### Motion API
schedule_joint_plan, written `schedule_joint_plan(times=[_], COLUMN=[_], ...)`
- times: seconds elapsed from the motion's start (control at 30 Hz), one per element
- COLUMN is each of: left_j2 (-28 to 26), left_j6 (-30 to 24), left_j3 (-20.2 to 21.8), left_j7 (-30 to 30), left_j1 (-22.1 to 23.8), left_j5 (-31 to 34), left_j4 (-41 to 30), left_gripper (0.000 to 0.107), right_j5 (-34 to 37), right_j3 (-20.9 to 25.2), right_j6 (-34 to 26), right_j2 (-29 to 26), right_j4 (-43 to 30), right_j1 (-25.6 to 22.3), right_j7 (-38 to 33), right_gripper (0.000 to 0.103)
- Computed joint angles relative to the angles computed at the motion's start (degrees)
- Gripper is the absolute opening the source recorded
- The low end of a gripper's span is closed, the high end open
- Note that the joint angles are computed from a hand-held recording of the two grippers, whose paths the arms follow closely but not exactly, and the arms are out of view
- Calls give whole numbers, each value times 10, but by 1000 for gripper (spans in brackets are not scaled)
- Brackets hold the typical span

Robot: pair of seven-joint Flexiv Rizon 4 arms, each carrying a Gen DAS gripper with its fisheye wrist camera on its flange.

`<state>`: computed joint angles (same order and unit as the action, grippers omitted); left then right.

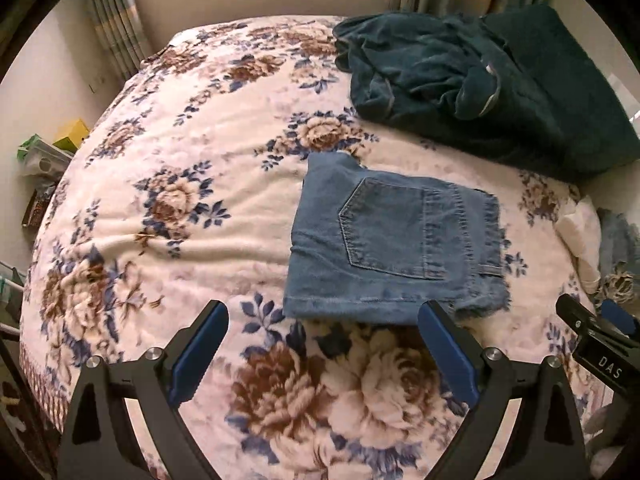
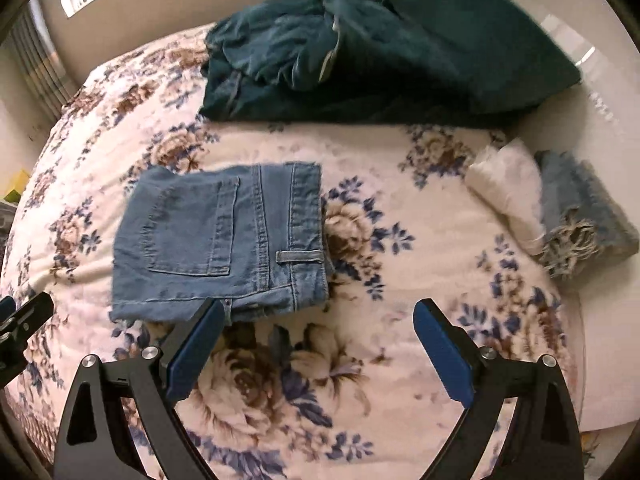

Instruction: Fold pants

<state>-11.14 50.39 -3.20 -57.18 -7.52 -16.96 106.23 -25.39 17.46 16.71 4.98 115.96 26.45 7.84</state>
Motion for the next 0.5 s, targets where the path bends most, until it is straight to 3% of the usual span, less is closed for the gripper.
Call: schedule_joint_plan(times=[0.27,0.5], left_j2=[119,224], left_j6=[-81,-164], left_j3=[25,64], left_j7=[37,97], left_j1=[11,20], left_j5=[-33,-64], left_j4=[36,48], left_gripper=[97,97], right_j5=[2,-21], right_j3=[51,97], right_j6=[-168,-300], right_j2=[30,8], right_j4=[-102,-234], right_j1=[54,130], right_j7=[40,97], right_gripper=[97,97])
